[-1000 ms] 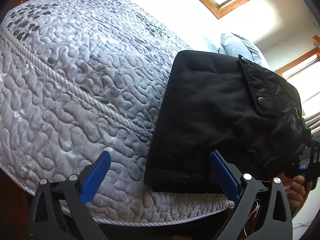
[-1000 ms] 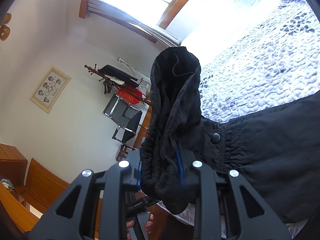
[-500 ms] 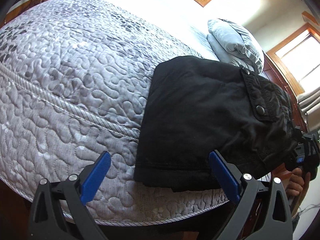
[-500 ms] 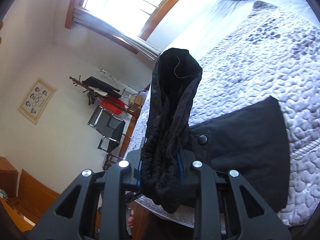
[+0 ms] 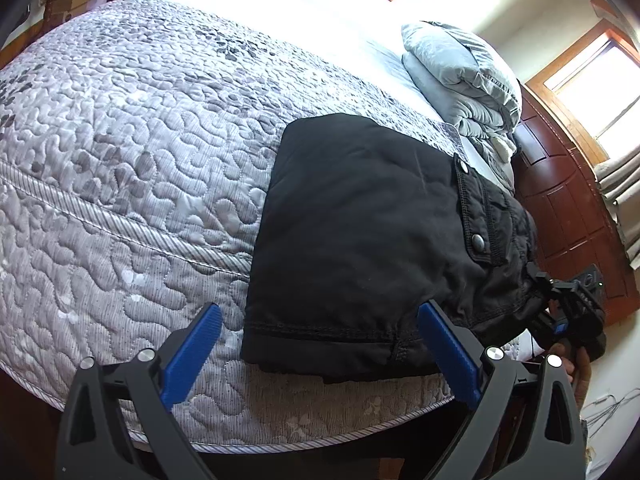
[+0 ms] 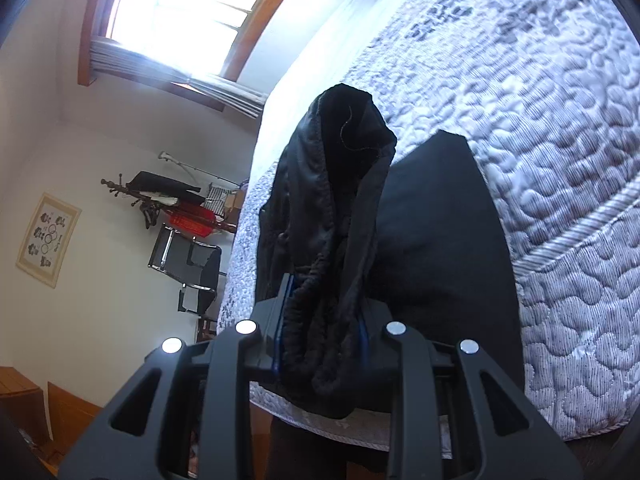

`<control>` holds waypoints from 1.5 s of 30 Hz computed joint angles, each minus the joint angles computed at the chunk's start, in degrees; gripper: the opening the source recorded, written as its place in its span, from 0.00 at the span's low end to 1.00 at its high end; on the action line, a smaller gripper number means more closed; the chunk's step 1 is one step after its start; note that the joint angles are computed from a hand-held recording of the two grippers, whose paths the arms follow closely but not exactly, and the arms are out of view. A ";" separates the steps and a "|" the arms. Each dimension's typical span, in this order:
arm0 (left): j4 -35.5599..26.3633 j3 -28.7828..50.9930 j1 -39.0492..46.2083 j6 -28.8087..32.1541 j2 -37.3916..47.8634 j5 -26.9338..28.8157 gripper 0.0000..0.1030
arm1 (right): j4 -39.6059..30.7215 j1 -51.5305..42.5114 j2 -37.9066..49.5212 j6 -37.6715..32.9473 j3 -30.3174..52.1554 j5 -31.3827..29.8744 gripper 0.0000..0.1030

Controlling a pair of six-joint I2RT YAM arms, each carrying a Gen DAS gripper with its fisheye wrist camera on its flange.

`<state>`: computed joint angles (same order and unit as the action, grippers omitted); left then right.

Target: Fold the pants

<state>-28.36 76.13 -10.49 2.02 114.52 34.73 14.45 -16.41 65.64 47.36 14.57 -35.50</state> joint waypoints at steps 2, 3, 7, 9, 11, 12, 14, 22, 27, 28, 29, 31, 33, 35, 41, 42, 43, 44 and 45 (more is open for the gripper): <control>0.02 0.00 -0.15 0.15 -0.05 -0.35 0.96 | 1.98 -0.74 2.21 -0.12 -1.04 -0.42 0.25; 0.07 -0.04 -0.23 0.22 -0.11 -0.51 0.96 | 2.87 -1.15 3.19 -0.27 -1.49 -0.72 0.26; 0.31 0.04 -0.71 -0.08 0.09 -1.20 0.96 | 4.83 -1.47 6.16 -1.33 -2.93 -0.17 0.28; 0.15 0.24 -0.81 -0.13 0.30 -1.32 0.96 | 5.90 -1.04 7.40 -1.13 -3.45 0.42 0.29; -0.06 0.46 -0.93 -0.15 0.53 -1.32 0.96 | 6.39 0.12 8.05 -0.86 -3.73 1.33 0.32; -0.15 0.55 -0.97 -0.09 0.62 -1.26 0.96 | 6.54 0.56 8.40 -0.96 -3.71 1.59 0.34; -0.16 0.59 -1.08 0.09 0.73 -1.37 0.96 | 4.93 1.15 8.55 -1.85 -3.32 2.20 0.44; -0.26 0.55 -0.30 -0.05 0.99 -1.72 0.96 | -10.76 2.52 -5.81 -4.76 -4.13 5.33 0.52; -0.21 0.31 -0.29 -0.49 1.22 -1.51 0.96 | -14.03 3.16 -14.33 -6.92 -5.86 6.12 0.31; -0.13 0.13 -0.40 -0.35 1.06 -1.46 0.96 | -14.48 3.97 -16.16 -6.66 -5.69 6.75 0.30; 0.01 -0.09 -0.52 -0.21 0.88 -1.39 0.96 | -14.01 4.43 -16.63 -6.33 -5.55 7.18 0.30; 0.22 -0.49 -0.82 0.01 0.58 -1.36 0.96 | -14.45 5.36 -14.26 -6.87 -4.17 9.25 0.30; 0.29 -0.78 -0.96 0.09 0.46 -1.22 0.96 | -14.10 5.28 -7.88 -7.41 -2.66 10.24 0.30; 0.28 -1.01 -1.14 0.19 0.39 -1.14 0.96 | -6.46 2.43 -2.68 -5.17 -5.28 6.53 0.32; -0.66 0.27 -0.72 0.78 1.36 -1.86 0.96 | -13.90 -1.21 -10.27 -7.81 -6.14 6.49 0.57; -0.89 0.86 -0.64 0.70 1.61 -2.00 0.96 | -18.07 -1.91 -11.83 -9.62 -4.21 7.81 0.63; -1.33 1.67 -0.54 0.71 1.95 -2.16 0.96 | -20.41 -2.48 -12.80 -10.77 -2.55 9.10 0.64; -1.62 2.41 -0.50 0.61 2.28 -2.34 0.96 | -21.68 -3.79 -12.93 -12.00 -1.19 8.98 0.64; -1.82 3.10 -0.51 0.45 2.58 -2.55 0.96 | -22.17 -5.20 -11.96 -12.96 0.10 8.43 0.64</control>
<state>-30.18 79.23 -11.00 2.46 117.10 32.18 -7.72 -21.60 53.69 34.40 14.67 -27.07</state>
